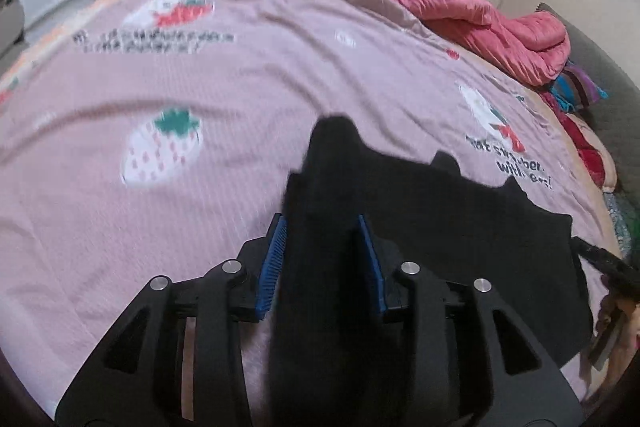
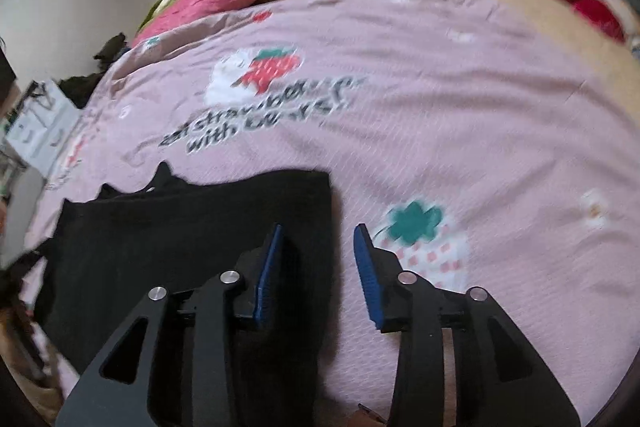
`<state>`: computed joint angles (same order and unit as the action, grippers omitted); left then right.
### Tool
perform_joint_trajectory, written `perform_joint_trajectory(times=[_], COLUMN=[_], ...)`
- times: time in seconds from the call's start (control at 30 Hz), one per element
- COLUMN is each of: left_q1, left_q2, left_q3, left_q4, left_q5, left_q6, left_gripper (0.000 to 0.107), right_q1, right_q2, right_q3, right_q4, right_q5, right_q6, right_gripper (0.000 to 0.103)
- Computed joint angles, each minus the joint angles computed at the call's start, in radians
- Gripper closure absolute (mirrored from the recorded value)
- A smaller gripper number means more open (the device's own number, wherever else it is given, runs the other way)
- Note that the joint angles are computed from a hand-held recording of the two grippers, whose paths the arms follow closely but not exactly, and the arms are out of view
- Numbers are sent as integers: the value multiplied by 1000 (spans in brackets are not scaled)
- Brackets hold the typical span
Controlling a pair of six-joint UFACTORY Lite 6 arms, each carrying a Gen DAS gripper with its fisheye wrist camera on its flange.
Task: Fold small clothes
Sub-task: 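Lower the hem near the collar and open both grippers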
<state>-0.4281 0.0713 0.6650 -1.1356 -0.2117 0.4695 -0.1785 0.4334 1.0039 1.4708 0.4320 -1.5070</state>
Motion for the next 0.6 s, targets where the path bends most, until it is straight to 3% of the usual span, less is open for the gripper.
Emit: perform_joint_trajectory(times=[0.1,0.17,0.23,0.37,0.47,0.6], left_q1=[-4,3,4,-59,-127,-120], left_q2=[14,15,2,-87,-258,-409], left_q3=[-14,-23,-44,-105,-191,-270], left_q4=[130,209,278,85,-106,-177], left_q5=[-10,-12,-21,-91,-163,-156], left_q6=[-138,-222,-295,-115,56,125], left_gripper=[82,99,100,104,104,104], right_q1=[18,15,15,21,2,54], right_q2=[-6,-15,-34,-123,-241,-298], right_q3=[-14,-25,-43,-110,-168,-194], right_q4=[27,46,65,166,236,363], right_q5=[-19,-8,-8,-25,34,8], right_q6=[-30,-50,-71,-188,-258,-389], right_gripper=[66,76,90,96,96,96])
